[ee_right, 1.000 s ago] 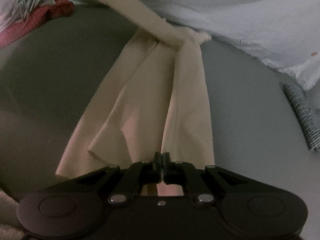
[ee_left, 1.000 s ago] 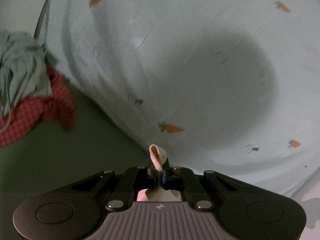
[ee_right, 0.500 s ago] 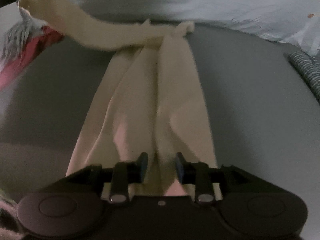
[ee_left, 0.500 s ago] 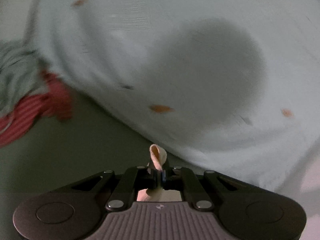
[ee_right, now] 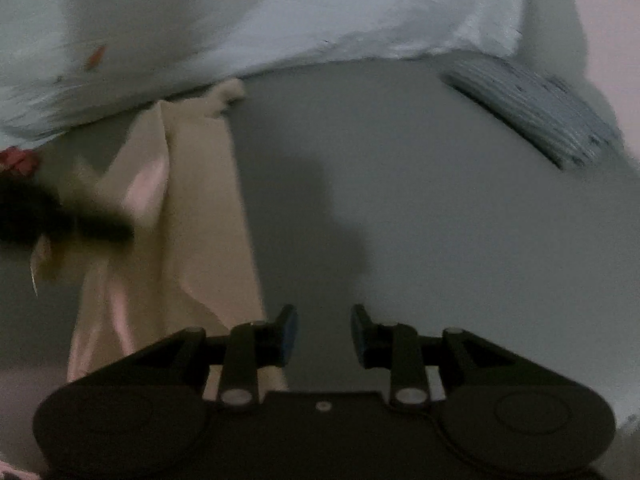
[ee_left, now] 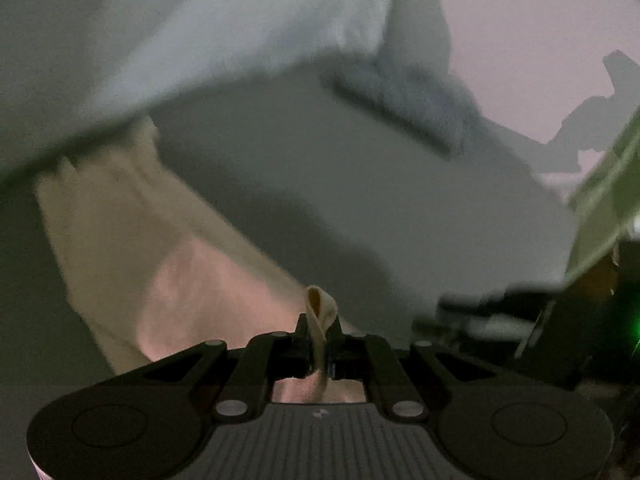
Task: Fold clothes
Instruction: 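Fold the hem up toward the collar with both grippers and release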
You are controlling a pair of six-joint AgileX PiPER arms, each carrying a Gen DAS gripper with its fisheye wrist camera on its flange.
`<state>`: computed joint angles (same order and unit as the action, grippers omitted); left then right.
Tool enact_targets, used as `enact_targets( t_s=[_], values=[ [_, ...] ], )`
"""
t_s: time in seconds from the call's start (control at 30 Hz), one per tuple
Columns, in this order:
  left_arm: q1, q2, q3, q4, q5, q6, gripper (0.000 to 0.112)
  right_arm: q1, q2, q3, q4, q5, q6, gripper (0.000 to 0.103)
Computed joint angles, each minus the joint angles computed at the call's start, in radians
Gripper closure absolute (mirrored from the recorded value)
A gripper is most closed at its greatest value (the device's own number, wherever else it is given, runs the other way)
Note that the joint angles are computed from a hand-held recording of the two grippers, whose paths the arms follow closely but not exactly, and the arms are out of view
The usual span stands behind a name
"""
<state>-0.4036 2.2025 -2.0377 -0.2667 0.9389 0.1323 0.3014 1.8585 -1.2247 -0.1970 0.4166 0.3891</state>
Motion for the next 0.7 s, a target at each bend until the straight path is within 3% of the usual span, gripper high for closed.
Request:
enact_targets(
  t_s=[0.2, 0.3, 0.37, 0.4, 0.5, 0.6, 0.7],
  values=[
    [-0.012, 0.106, -0.008, -0.047, 0.081, -0.021, 0.100, -0.056, 0.000, 0.033, 0.047, 0.011, -0.045, 0.073],
    [0.011, 0.131, -0.014, -0.105, 0.093, -0.020, 0.086, -0.069, 0.019, 0.010, 0.089, 0.014, -0.120, 0.072],
    [0.050, 0.138, 0.005, -0.213, 0.089, -0.008, 0.065, -0.078, 0.032, -0.011, 0.155, 0.015, -0.206, 0.069],
    [0.070, 0.136, 0.022, -0.268, 0.086, -0.007, 0.061, -0.084, 0.043, -0.027, 0.194, 0.016, -0.249, 0.069],
    [0.103, 0.066, 0.130, -0.328, -0.006, -0.015, 0.056, -0.104, 0.088, -0.103, 0.355, 0.023, -0.415, 0.054],
    [0.137, -0.015, 0.207, -0.333, -0.117, 0.007, 0.049, -0.111, 0.138, -0.191, 0.458, 0.020, -0.537, 0.056],
    [0.184, -0.031, 0.184, -0.317, -0.189, -0.027, 0.047, -0.121, 0.219, -0.325, 0.600, 0.049, -0.688, 0.079]
  ],
)
